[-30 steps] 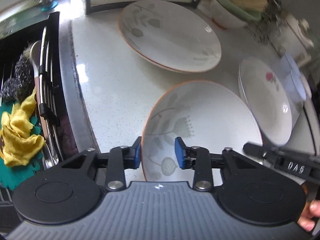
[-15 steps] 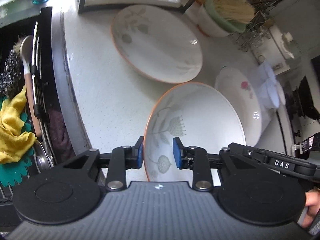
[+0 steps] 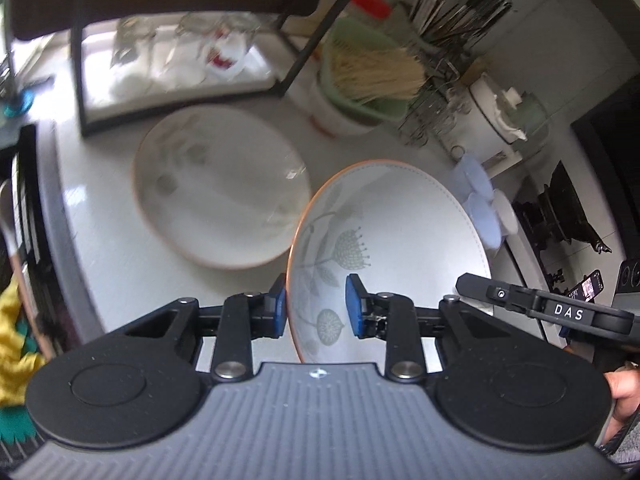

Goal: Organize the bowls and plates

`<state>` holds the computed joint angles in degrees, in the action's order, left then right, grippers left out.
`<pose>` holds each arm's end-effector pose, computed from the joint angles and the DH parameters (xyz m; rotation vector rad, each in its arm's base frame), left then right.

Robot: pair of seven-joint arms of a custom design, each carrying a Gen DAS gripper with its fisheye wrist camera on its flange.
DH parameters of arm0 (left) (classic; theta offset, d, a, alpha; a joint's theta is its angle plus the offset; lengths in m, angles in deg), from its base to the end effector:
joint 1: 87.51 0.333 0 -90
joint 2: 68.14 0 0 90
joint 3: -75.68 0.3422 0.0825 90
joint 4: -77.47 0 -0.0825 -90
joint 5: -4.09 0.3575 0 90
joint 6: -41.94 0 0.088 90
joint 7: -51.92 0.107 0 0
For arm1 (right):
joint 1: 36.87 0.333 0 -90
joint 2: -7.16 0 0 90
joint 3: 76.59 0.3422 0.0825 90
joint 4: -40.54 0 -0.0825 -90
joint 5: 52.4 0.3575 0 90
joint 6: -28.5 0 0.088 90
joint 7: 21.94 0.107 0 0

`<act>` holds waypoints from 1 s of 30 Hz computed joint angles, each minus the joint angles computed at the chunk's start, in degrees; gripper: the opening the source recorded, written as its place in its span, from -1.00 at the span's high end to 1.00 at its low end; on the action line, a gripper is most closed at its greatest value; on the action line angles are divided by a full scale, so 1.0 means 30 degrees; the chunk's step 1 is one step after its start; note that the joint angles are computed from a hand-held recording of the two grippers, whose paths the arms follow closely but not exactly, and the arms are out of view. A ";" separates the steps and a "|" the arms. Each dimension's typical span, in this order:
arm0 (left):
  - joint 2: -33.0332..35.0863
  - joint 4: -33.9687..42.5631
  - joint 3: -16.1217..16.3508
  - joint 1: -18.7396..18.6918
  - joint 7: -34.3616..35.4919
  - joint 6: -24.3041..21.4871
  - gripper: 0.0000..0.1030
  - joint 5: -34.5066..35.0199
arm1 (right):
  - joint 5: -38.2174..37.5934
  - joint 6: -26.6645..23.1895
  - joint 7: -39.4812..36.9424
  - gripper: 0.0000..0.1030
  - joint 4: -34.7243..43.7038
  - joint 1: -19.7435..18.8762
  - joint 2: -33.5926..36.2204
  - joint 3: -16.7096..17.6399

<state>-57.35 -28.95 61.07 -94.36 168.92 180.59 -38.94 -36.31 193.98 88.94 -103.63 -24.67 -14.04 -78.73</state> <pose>0.5810 -0.2204 0.5009 1.6036 -2.2858 1.0314 0.4305 0.0583 0.5349 -1.2904 2.0259 -0.2570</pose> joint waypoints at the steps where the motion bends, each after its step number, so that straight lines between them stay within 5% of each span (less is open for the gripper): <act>1: 0.0177 0.0277 -0.0074 -0.0183 -0.0146 0.0239 0.35 0.0194 | 0.0097 0.0096 -0.0258 0.69 0.0078 0.0074 0.0064 -0.0232; 8: 0.1758 0.1739 -0.0513 -0.1393 -0.3294 0.1795 0.35 0.2118 | 0.3442 -0.0711 -0.5843 0.69 0.0905 0.1630 0.0822 -0.3552; 13: 0.3071 0.2714 -0.0748 -0.2199 -0.6263 0.2312 0.35 0.4046 | 0.5286 -0.2206 -0.9356 0.69 0.1845 0.1195 0.1743 -0.4484; 30: 0.5188 0.4363 0.0077 -0.4741 -1.4378 0.1825 0.34 1.1842 | 0.7755 -0.5748 -1.5121 0.67 0.3367 -0.2646 0.4777 -0.2926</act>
<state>-41.78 -15.86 61.30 -108.58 125.78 186.07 -3.41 -13.04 176.74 43.58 -93.52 -32.61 0.29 -87.51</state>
